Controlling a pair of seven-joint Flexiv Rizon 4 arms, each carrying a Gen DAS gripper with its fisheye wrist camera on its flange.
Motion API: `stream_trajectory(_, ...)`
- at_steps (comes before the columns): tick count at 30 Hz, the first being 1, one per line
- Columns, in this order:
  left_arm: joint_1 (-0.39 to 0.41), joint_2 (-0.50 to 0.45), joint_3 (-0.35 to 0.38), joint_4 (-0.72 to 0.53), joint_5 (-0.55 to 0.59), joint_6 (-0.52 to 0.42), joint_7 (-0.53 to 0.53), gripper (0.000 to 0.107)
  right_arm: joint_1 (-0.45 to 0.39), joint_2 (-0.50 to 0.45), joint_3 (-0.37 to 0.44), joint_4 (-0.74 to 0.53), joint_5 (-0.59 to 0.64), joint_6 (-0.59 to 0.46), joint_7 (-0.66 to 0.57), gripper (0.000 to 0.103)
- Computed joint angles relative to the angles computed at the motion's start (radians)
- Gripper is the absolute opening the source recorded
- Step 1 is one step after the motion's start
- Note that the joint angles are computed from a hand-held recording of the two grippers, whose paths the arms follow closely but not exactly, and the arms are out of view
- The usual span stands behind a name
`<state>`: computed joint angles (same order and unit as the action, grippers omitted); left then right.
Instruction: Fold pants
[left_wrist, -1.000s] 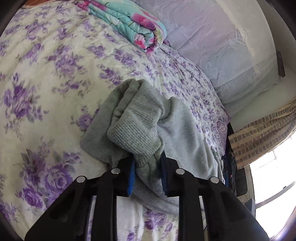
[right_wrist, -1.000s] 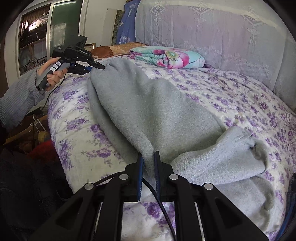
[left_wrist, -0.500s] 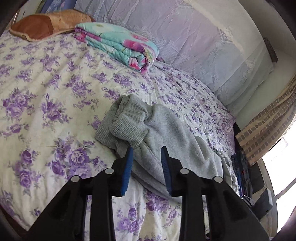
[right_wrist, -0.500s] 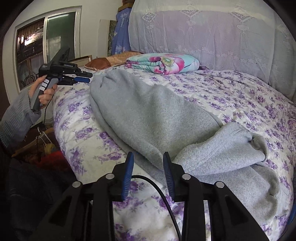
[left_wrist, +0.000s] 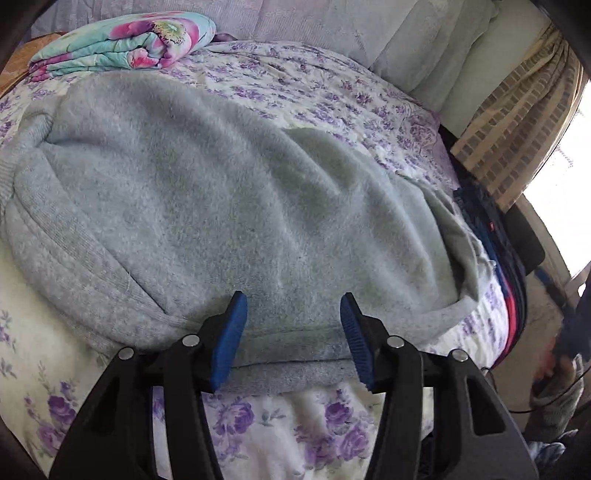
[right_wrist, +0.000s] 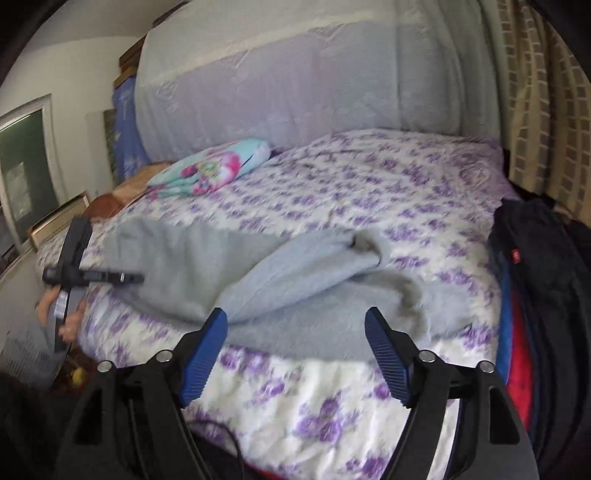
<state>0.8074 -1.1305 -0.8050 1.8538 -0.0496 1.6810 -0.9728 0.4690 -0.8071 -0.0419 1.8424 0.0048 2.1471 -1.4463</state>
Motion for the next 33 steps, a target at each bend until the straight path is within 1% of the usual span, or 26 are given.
stream_trajectory(1, 0.005, -0.009, -0.005, 0.012, 0.014, 0.033, 0.005, 0.052, 0.053, -0.02, -0.048, -0.057, 0.051, -0.032, 0.003, 0.095)
stream_trajectory(3, 0.033, -0.027, -0.03, 0.025, 0.034, 0.037, 0.002, 0.056, 0.114, -0.068, -0.104, -0.179, 0.084, -0.127, 0.027, 0.097)
stream_trajectory(4, 0.054, -0.045, -0.05, 0.027, 0.042, 0.03, 0.003, 0.058, 0.153, -0.102, -0.149, -0.25, 0.098, -0.188, 0.048, 0.097)
stream_trajectory(6, 0.078, -0.072, -0.076, 0.029, 0.055, 0.026, 0.008, 0.059, 0.257, -0.181, -0.301, -0.384, 0.128, -0.333, 0.116, 0.097)
stream_trajectory(7, 0.086, -0.084, -0.085, 0.03, 0.062, 0.03, 0.011, 0.06, 0.294, -0.227, -0.373, -0.446, 0.13, -0.393, 0.163, 0.097)
stream_trajectory(8, 0.093, -0.097, -0.093, 0.03, 0.071, 0.035, 0.015, 0.06, 0.304, -0.268, -0.414, -0.508, 0.119, -0.453, 0.207, 0.096)
stream_trajectory(10, 0.106, -0.122, -0.107, 0.03, 0.094, 0.045, 0.028, 0.062, 0.276, -0.329, -0.421, -0.629, 0.089, -0.554, 0.283, 0.094)
stream_trajectory(11, 0.114, -0.132, -0.113, 0.031, 0.104, 0.047, 0.034, 0.062, 0.253, -0.355, -0.41, -0.688, 0.074, -0.604, 0.315, 0.086)
stream_trajectory(12, 0.12, -0.143, -0.119, 0.03, 0.112, 0.048, 0.041, 0.063, 0.226, -0.375, -0.387, -0.741, 0.056, -0.657, 0.337, 0.081)
stream_trajectory(13, 0.126, -0.151, -0.125, 0.031, 0.119, 0.049, 0.045, 0.063, 0.205, -0.388, -0.362, -0.78, 0.04, -0.699, 0.35, 0.071)
stream_trajectory(14, 0.132, -0.16, -0.132, 0.03, 0.124, 0.045, 0.05, 0.063, 0.192, -0.402, -0.348, -0.807, 0.024, -0.732, 0.364, 0.066)
stream_trajectory(15, 0.142, -0.171, -0.142, 0.03, 0.128, 0.038, 0.056, 0.063, 0.19, -0.415, -0.356, -0.825, 0.006, -0.768, 0.389, 0.065)
stream_trajectory(16, 0.155, -0.183, -0.153, 0.033, 0.131, 0.031, 0.064, 0.065, 0.189, -0.428, -0.363, -0.841, -0.014, -0.802, 0.41, 0.062)
stream_trajectory(17, 0.165, -0.194, -0.164, 0.034, 0.134, 0.023, 0.074, 0.065, 0.188, -0.432, -0.361, -0.842, -0.031, -0.819, 0.419, 0.06)
stream_trajectory(18, 0.17, -0.201, -0.171, 0.033, 0.133, 0.018, 0.082, 0.066, 0.17, -0.433, -0.329, -0.844, -0.041, -0.826, 0.406, 0.057)
stream_trajectory(19, 0.173, -0.206, -0.176, 0.034, 0.132, 0.016, 0.089, 0.066, 0.147, -0.427, -0.283, -0.837, -0.045, -0.81, 0.38, 0.045)
stream_trajectory(20, 0.177, -0.21, -0.179, 0.035, 0.131, 0.014, 0.096, 0.066, 0.133, -0.419, -0.255, -0.817, -0.045, -0.778, 0.372, 0.032)
stream_trajectory(21, 0.179, -0.212, -0.182, 0.036, 0.129, 0.013, 0.1, 0.066, 0.129, -0.408, -0.249, -0.784, -0.045, -0.738, 0.379, 0.023)
stream_trajectory(22, 0.178, -0.213, -0.184, 0.035, 0.125, 0.011, 0.103, 0.066, 0.121, -0.392, -0.234, -0.748, -0.043, -0.691, 0.378, 0.016)
stream_trajectory(24, 0.183, -0.218, -0.188, 0.037, 0.12, 0.009, 0.11, 0.066, 0.097, -0.354, -0.196, -0.664, -0.03, -0.565, 0.377, 0.015)
stream_trajectory(25, 0.184, -0.219, -0.189, 0.038, 0.117, 0.009, 0.112, 0.066, 0.072, -0.33, -0.157, -0.619, -0.024, -0.497, 0.37, 0.014)
stream_trajectory(28, 0.192, -0.221, -0.19, 0.043, 0.112, 0.01, 0.113, 0.066, -0.058, -0.248, 0.029, -0.461, -0.025, -0.288, 0.356, 0.014)
stream_trajectory(30, 0.19, -0.217, -0.189, 0.045, 0.107, 0.013, 0.107, 0.066, -0.14, -0.203, 0.125, -0.343, -0.037, -0.161, 0.378, 0.014)
stream_trajectory(32, 0.19, -0.213, -0.189, 0.045, 0.105, 0.012, 0.103, 0.066, -0.196, -0.172, 0.174, -0.227, -0.032, -0.081, 0.423, 0.015)
stream_trajectory(33, 0.19, -0.214, -0.189, 0.046, 0.105, 0.013, 0.103, 0.066, -0.213, -0.158, 0.183, -0.182, -0.027, -0.082, 0.451, 0.018)
